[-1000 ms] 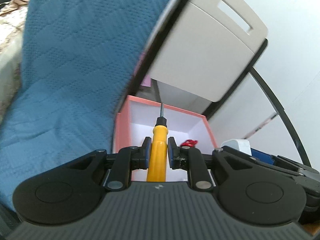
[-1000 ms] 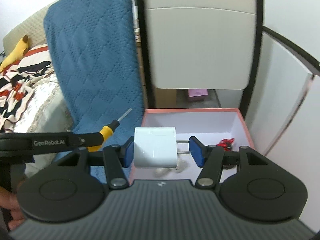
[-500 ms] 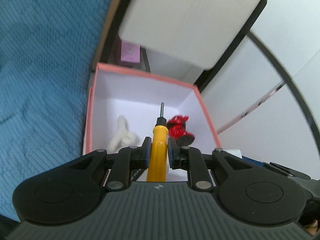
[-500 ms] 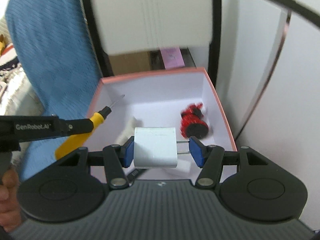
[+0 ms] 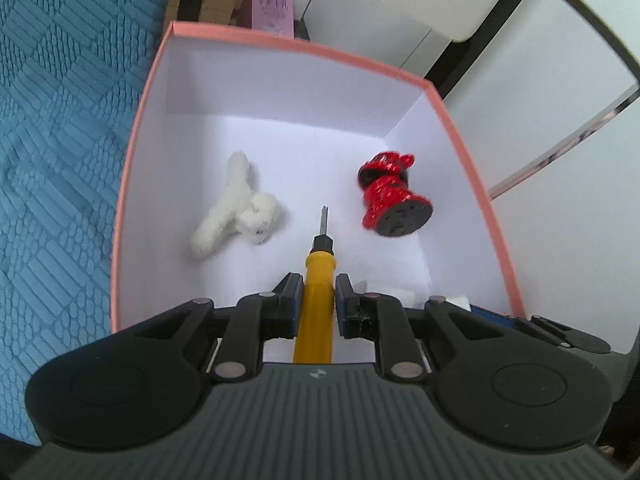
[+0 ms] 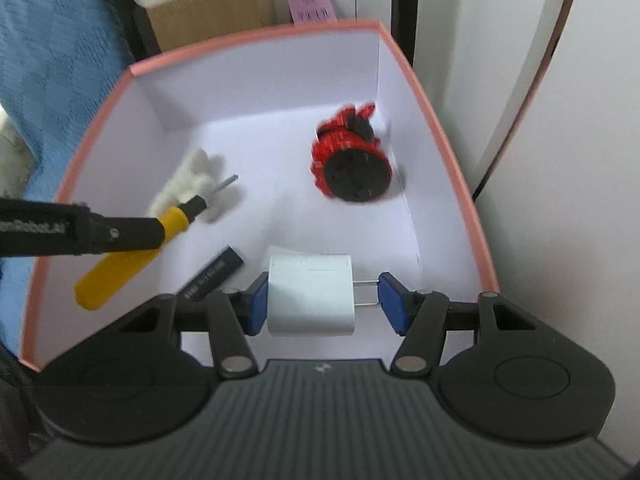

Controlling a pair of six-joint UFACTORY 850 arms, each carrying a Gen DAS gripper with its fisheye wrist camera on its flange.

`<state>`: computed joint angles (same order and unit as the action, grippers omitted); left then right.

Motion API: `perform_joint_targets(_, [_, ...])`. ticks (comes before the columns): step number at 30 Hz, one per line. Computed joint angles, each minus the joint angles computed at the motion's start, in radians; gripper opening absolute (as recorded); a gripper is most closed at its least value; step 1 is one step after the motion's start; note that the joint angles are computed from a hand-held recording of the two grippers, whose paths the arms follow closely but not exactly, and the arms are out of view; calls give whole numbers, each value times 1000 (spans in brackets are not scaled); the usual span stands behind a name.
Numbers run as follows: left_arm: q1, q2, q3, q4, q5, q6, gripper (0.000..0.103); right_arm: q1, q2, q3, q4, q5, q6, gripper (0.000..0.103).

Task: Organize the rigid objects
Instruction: 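Lower both items into the pink box and open both grippers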

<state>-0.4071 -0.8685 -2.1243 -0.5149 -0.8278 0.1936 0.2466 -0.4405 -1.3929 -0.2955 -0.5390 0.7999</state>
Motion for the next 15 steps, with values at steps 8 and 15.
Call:
perform_joint_targets(8, [-8, -64, -81, 40, -50, -38, 20, -18, -17, 25, 69, 12, -50, 60])
perform_joint_targets(15, [-9, -62, -86, 27, -54, -22, 21, -19, -23, 12, 83, 5, -51, 62])
